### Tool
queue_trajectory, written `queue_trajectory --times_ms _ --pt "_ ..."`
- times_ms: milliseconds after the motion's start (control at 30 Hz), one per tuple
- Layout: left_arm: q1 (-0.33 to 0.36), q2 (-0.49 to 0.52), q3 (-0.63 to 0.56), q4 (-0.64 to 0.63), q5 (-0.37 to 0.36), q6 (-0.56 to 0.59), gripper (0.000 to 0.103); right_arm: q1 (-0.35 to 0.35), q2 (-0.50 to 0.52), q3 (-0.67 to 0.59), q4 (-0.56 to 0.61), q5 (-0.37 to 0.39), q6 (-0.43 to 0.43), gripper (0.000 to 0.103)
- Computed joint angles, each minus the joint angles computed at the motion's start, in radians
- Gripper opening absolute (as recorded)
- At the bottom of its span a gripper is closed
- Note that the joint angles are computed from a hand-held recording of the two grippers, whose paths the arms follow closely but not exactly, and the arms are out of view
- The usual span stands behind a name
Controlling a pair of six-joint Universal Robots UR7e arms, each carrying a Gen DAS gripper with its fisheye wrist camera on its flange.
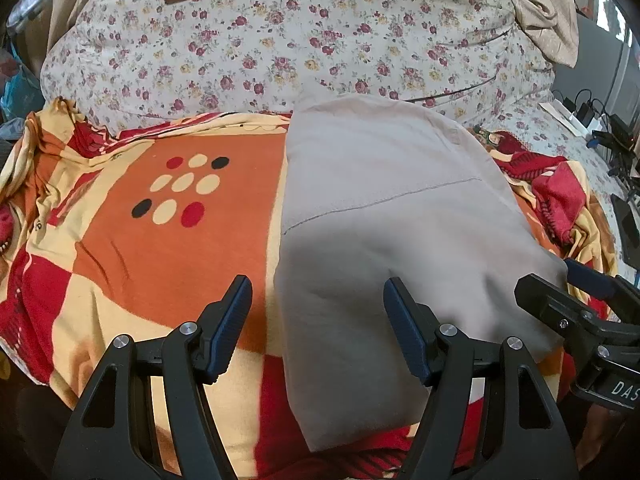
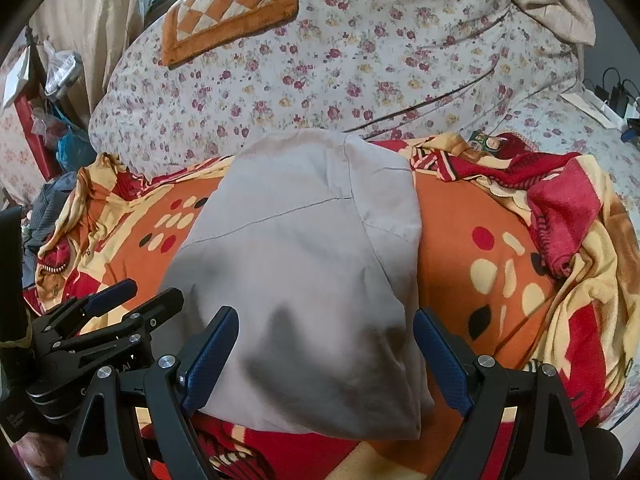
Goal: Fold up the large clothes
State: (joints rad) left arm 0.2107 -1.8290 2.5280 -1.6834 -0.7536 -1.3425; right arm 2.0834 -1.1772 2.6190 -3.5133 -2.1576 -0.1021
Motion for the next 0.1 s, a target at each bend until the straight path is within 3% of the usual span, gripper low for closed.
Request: queue_trajectory --times_ms 100 --pt "0.022 -0.010 0.002 -0.027 0.000 0.035 0.069 -0.004 -0.003 -0.002 0.005 0.003 -0.004 0.087"
